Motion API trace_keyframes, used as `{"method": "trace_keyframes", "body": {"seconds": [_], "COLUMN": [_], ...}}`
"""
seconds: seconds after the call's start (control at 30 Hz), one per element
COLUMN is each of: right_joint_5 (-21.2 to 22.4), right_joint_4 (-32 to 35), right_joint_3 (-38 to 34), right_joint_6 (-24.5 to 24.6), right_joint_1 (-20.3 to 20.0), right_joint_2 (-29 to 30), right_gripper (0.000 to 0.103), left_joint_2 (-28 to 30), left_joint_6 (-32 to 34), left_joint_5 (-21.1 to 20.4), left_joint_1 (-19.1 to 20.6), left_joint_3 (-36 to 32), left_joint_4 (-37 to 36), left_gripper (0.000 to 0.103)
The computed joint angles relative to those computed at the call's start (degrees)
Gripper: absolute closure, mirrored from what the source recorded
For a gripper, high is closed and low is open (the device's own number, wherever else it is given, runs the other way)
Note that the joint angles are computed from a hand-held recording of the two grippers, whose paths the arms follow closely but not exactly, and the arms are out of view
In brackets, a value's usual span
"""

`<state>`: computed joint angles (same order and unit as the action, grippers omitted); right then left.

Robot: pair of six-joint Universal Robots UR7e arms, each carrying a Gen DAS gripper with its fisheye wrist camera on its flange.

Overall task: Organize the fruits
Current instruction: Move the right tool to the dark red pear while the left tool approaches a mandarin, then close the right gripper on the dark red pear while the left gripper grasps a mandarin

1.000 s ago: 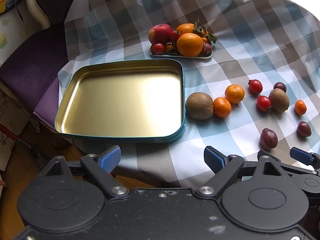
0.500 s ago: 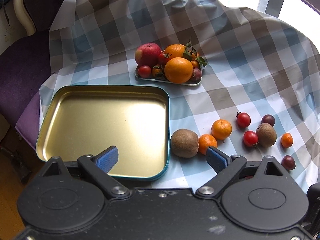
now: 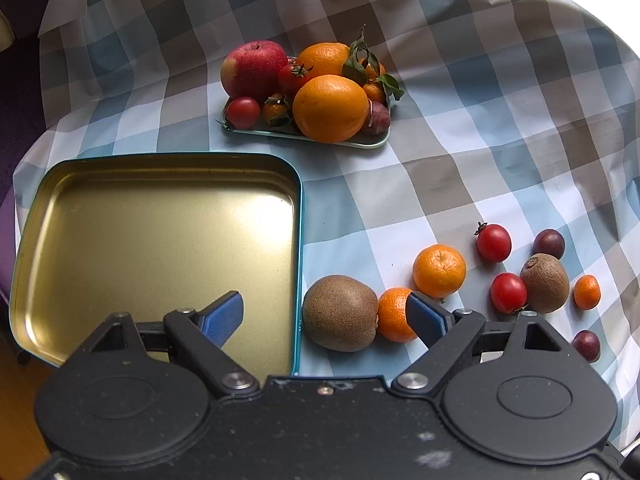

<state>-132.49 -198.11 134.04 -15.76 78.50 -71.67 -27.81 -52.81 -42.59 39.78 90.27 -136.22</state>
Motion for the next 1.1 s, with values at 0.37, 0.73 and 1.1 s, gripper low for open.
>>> {"method": "trace_keyframes", "body": {"seconds": [0.37, 0.73, 1.1], "right_joint_5": [0.2, 3.8, 8.2], "right_joint_4": [-6.0, -4.7, -1.1], "right_joint_3": [-0.6, -0.6, 0.3], "right_joint_6": [-4.4, 1.1, 4.7], "right_joint_1": [0.9, -0.2, -0.8], "right_joint_2": [1.9, -0.8, -5.7], "right_gripper": [0.051, 0.056, 0.056], "left_joint_2": [-1.0, -1.5, 1.8], "left_joint_6": [-0.5, -1.0, 3.5], "left_joint_5": [-0.1, -4.1, -3.6], "left_joint_1": [0.7, 1.5, 0.8], "left_joint_3": [2.0, 1.6, -0.9], "left_joint_4": [-1.4, -3.0, -8.1], "left_gripper": [0.011, 0.011, 0.014]}}
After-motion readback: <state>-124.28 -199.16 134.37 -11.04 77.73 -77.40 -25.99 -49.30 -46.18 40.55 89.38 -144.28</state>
